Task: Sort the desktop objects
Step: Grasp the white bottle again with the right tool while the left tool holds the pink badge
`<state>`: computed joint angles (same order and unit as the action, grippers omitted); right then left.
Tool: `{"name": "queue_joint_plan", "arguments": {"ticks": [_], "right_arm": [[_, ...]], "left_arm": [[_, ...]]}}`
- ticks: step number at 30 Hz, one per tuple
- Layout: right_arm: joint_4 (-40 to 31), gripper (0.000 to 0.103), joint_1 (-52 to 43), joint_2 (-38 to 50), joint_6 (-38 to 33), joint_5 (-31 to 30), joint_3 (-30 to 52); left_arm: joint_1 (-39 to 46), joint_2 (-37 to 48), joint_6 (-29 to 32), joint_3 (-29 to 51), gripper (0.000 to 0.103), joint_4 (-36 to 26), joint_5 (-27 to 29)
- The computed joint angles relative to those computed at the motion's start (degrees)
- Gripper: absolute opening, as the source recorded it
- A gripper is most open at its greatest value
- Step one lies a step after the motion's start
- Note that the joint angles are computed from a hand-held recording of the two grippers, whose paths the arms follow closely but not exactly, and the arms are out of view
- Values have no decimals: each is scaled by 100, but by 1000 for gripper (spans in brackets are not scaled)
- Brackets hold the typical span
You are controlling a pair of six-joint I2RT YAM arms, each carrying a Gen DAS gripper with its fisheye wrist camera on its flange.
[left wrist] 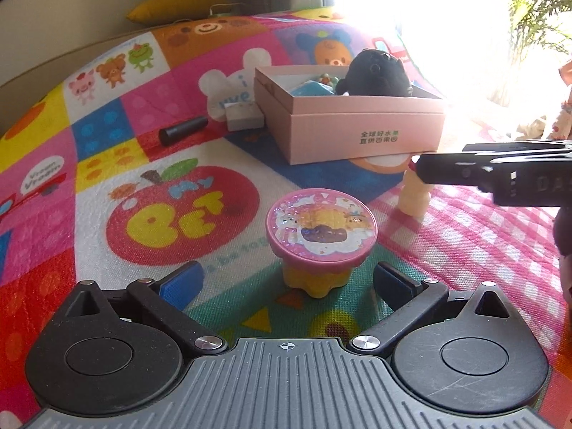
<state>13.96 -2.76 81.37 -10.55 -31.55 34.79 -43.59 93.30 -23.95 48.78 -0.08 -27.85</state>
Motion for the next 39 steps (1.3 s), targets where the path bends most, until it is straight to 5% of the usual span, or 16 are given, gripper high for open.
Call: {"name": "queue_joint_plan", "arguments": {"ticks": [3, 5, 10, 18, 23, 25, 26, 39], "right_arm": [[-143, 66, 396, 214, -131, 591, 182], [-389, 47, 519, 367, -167, 694, 366], [-324, 25, 609, 391, -236, 820, 321], [-238, 25, 122, -289, -294, 813, -215], [-172, 25, -260, -798, -475, 912, -674], [-333, 25, -408, -873, -479, 781, -674], [-337, 25, -433, -890, -478, 776, -687], [-640, 25, -454, -1000, -520, 631, -655]], "left_arm": [[4, -6, 0, -5, 103, 1, 4], [5, -9, 2, -7, 103, 5, 8], [8, -11, 6, -10, 103, 5, 11], [-54, 9, -151, 90, 103, -176, -255], [-159, -133, -12, -74, 102, 369, -347], [-241, -75, 146, 25, 87, 334, -466], [-242, -19, 175, 117, 71, 229, -445], [-241, -68, 224, 140, 61, 232, -247]]}}
